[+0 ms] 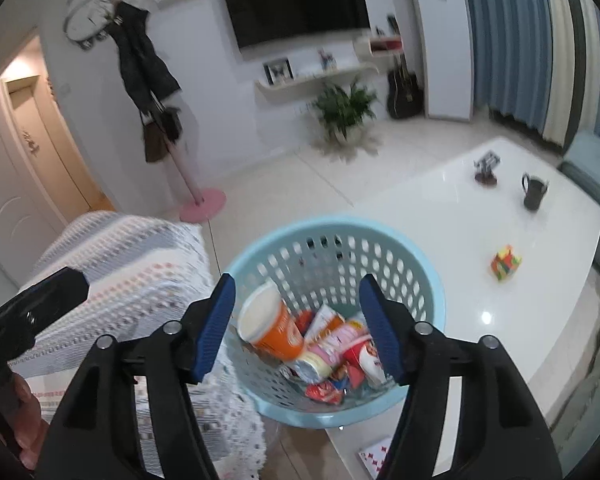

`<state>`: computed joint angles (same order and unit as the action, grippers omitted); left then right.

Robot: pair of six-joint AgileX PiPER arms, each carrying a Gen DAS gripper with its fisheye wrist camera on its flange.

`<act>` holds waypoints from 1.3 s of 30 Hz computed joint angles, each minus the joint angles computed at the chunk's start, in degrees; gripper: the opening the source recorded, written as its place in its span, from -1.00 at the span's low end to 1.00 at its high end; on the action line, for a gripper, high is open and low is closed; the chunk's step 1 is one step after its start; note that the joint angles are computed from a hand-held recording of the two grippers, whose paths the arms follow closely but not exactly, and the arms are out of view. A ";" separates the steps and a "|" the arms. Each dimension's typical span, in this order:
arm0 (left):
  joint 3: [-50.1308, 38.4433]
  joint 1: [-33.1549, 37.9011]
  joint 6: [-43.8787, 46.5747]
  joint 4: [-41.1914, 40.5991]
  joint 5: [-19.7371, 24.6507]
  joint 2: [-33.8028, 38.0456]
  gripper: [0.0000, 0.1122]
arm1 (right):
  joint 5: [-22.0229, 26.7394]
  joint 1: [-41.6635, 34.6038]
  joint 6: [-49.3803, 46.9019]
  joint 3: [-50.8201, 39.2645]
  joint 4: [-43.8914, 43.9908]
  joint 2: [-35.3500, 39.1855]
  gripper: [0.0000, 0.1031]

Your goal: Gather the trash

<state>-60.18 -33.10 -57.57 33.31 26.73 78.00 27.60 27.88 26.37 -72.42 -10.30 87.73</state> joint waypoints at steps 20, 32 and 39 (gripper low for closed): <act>11.11 -22.74 -40.96 46.73 37.30 -9.32 0.70 | 14.37 24.40 59.66 8.31 -62.26 -8.49 0.35; 11.14 -21.66 -39.63 42.88 36.59 -10.52 0.70 | 23.83 29.33 65.64 10.31 -65.43 -7.83 0.37; 11.30 -21.55 -39.11 41.90 36.11 -10.30 0.70 | 25.25 29.36 64.35 9.63 -64.36 -7.75 0.51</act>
<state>-48.87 -54.65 -96.68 75.22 62.84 67.71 52.86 57.24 90.73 -62.79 -74.66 79.98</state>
